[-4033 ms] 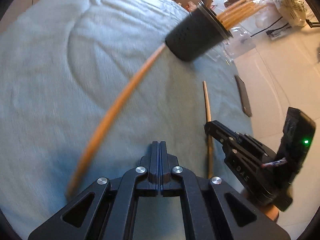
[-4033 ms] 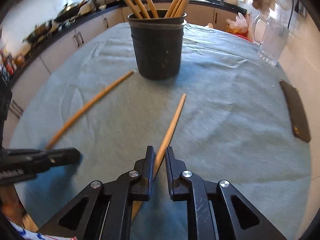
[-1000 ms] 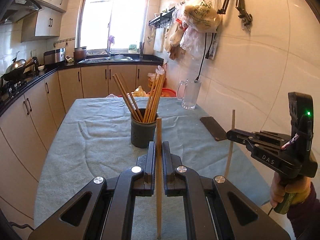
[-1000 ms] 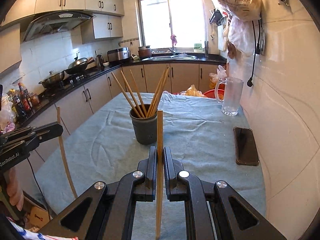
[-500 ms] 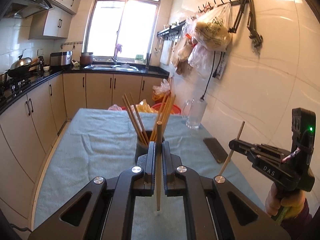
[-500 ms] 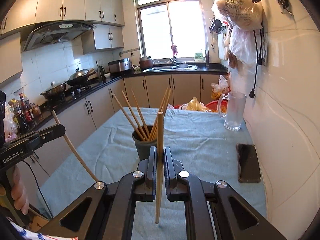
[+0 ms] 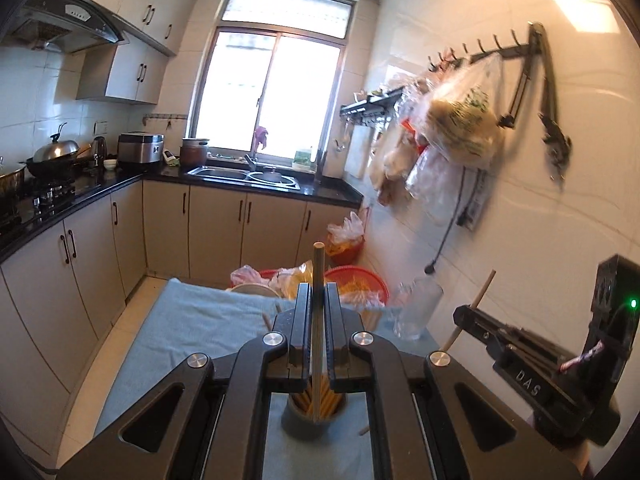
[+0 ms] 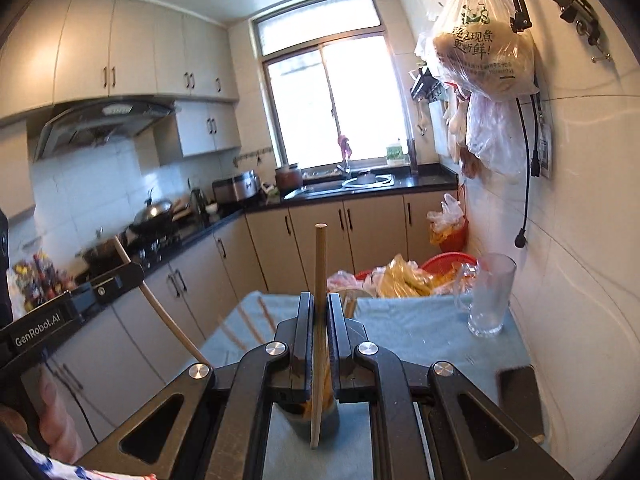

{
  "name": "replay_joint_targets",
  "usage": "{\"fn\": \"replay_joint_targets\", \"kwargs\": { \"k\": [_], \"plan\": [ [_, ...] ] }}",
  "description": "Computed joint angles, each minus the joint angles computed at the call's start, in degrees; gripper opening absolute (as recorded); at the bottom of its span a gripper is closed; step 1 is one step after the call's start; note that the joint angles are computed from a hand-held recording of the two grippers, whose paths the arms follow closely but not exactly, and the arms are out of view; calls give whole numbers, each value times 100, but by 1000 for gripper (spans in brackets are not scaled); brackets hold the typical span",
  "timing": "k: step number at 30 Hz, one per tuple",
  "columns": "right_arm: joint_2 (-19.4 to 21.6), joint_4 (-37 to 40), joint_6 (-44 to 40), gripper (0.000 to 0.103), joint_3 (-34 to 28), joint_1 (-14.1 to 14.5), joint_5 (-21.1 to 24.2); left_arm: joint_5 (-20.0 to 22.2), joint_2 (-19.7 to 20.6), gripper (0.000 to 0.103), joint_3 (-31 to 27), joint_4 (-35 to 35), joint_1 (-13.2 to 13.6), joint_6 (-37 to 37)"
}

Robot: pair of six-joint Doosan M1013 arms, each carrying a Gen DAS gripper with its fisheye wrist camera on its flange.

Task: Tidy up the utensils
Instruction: 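Lower both chopsticks into the black holder and open both tools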

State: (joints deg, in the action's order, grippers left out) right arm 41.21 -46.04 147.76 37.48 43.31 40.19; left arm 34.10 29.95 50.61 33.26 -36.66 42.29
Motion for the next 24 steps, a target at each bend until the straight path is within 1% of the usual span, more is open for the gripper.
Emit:
{"fn": "replay_joint_targets", "kwargs": {
  "k": [6,9,11,12,17,21,24],
  "plan": [
    [416,-1,279,7,-663,-148,28,312,485,5,-730,-53,74,172],
    [662,396,72,7,-1001,-217,202,537,720,5,-1030,-697,154,599],
    [760,626,-113,7,-1114,-242,297,655,803,5,-1093,-968,185,778],
    [830,784,-270,7,-1197,-247,394,721,841,5,-1120,-1051,194,863],
    [884,1275,-540,7,-1129,-289,459,779,837,5,-990,-1282,215,1024],
    [950,1541,-659,7,-1152,-317,562,814,793,5,-877,-1202,206,936],
    [991,1723,-755,7,-1188,-341,636,763,715,6,-724,-1088,189,852]
  ]
}}
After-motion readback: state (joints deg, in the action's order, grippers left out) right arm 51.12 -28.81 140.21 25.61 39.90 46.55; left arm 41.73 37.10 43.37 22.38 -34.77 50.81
